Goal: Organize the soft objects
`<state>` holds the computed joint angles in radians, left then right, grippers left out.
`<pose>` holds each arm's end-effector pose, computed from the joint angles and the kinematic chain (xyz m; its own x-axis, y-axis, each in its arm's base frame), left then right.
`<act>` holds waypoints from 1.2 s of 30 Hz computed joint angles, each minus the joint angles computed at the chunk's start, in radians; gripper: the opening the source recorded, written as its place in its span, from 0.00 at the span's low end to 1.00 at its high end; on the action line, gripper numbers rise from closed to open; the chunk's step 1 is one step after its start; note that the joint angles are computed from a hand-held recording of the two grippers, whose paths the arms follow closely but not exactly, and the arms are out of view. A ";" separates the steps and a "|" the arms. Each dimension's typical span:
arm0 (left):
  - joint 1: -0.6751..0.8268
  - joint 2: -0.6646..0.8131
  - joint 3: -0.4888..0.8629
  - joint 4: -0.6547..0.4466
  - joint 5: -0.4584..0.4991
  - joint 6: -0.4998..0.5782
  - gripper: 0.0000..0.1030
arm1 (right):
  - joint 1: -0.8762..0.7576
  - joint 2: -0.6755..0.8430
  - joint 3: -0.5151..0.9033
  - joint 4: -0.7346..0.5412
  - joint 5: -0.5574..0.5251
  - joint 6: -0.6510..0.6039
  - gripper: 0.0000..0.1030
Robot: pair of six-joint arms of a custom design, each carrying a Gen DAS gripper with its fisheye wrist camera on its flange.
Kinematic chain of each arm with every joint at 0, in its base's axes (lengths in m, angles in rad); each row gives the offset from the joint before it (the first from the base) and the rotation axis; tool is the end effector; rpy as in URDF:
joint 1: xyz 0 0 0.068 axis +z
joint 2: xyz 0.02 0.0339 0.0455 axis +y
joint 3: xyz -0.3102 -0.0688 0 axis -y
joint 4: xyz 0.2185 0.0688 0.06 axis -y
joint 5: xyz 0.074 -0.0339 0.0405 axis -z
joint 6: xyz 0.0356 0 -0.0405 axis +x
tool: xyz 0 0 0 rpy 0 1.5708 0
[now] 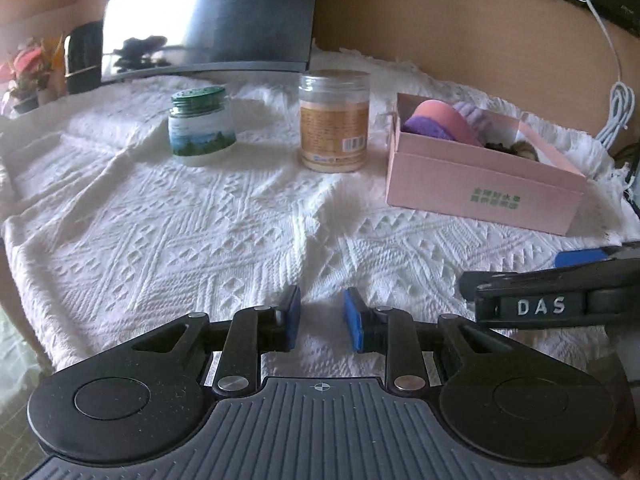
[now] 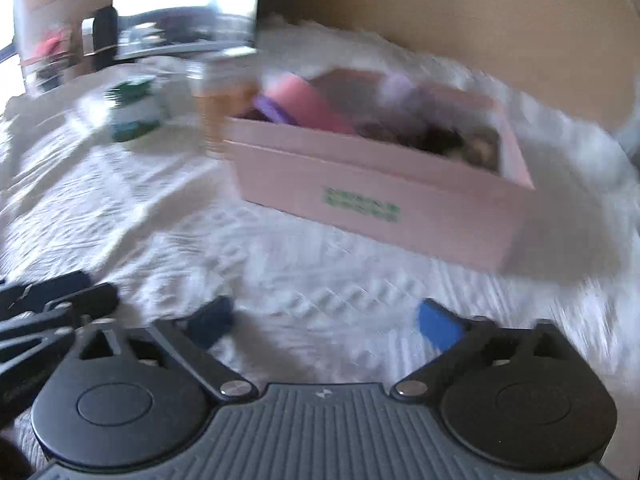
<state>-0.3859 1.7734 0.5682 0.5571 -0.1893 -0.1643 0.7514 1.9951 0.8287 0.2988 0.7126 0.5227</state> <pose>0.2836 -0.1080 0.1690 -0.5895 0.0661 -0.8051 0.1361 0.9905 -0.0183 0.2746 0.2247 0.1419 -0.5866 -0.0311 -0.8093 0.0984 0.9891 -0.1093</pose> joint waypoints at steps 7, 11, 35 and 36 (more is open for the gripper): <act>-0.036 0.013 0.018 -0.011 -0.072 0.020 0.27 | 0.035 0.018 -0.035 0.078 0.048 -0.036 1.00; -0.022 0.005 0.012 -0.007 -0.041 0.005 0.27 | 0.050 0.026 -0.055 0.130 0.069 -0.051 1.00; -0.031 0.007 0.011 -0.004 -0.053 -0.015 0.27 | 0.038 0.020 -0.073 0.155 0.044 -0.038 1.00; -0.033 0.007 0.012 -0.005 -0.056 -0.018 0.27 | 0.038 0.020 -0.073 0.155 0.044 -0.038 1.00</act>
<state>-0.4188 1.7808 0.5801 0.5520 -0.2452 -0.1823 0.7892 2.0155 0.7560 0.4539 0.7569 0.4845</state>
